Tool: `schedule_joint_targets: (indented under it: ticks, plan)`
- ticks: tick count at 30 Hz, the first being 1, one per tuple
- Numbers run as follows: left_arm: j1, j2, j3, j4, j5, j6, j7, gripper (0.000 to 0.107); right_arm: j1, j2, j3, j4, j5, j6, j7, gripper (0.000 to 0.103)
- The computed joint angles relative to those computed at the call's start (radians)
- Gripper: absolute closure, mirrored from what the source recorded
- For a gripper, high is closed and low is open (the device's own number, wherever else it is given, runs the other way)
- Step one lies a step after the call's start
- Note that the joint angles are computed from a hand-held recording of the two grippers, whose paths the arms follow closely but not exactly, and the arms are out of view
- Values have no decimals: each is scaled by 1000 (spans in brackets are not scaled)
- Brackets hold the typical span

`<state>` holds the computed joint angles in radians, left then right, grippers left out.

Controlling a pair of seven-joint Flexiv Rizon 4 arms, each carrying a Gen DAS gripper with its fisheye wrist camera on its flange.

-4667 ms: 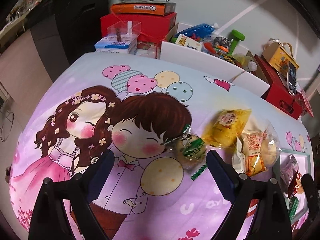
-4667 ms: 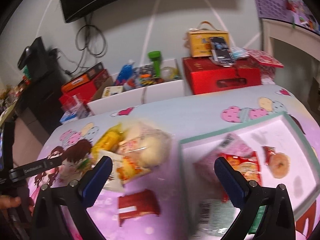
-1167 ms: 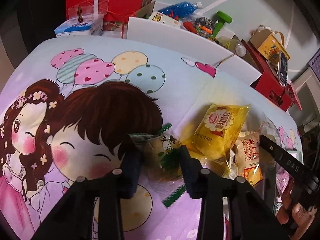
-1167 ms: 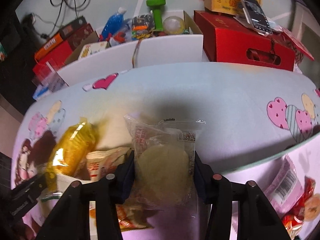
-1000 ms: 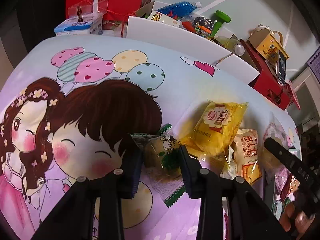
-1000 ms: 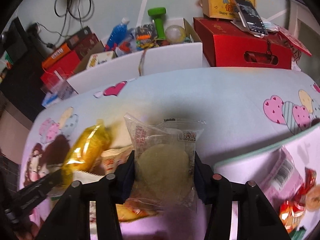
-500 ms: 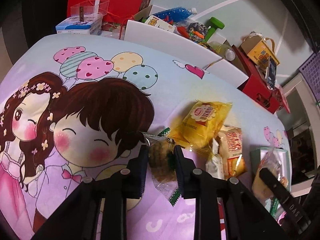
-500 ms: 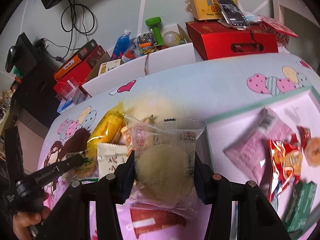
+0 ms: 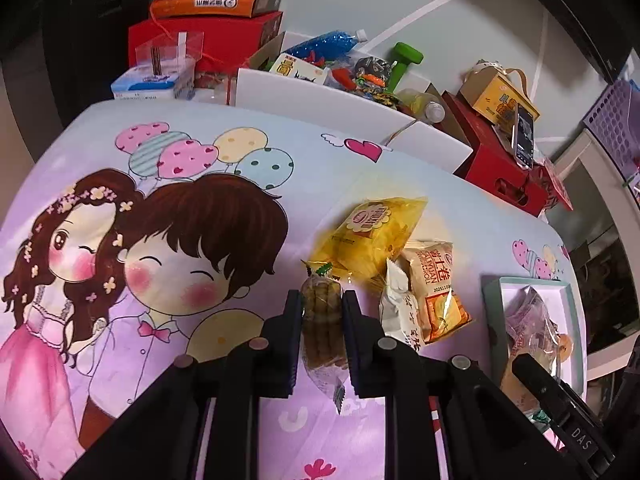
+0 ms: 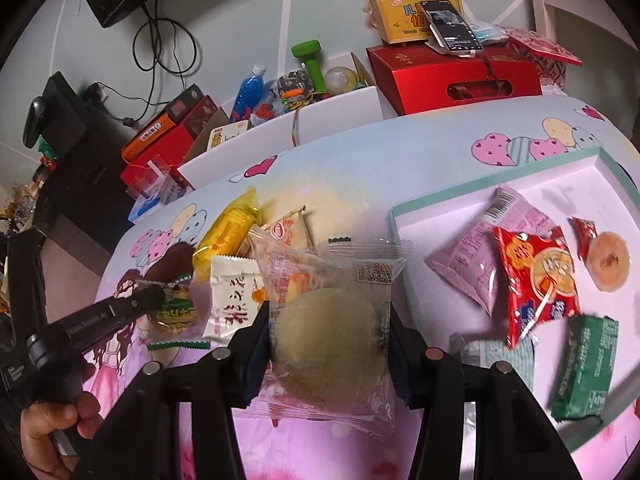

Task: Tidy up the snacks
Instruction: 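Carry the green biscuit pack and bun bag over the white tray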

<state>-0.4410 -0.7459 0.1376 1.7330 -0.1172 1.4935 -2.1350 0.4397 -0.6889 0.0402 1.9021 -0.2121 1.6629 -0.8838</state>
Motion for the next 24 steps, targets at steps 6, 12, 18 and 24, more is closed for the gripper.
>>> schedule_joint_targets:
  ticks: [6,12,18,24]
  plan:
    - [-28,28,29,30,5,38,-19,87,-49,14,48,22,10,14,-14,49]
    - [-97,47,106,18,33,38,-46,87,-86,25,77,33,15,30,-30,49]
    - [-173,52,182,-30,87,13,-76,87,-111,35,86,40,26,33,-30,49]
    - [-204,43,194,-97,144,-12,-99,87,-119,55,55,62,49,56,-15,49]
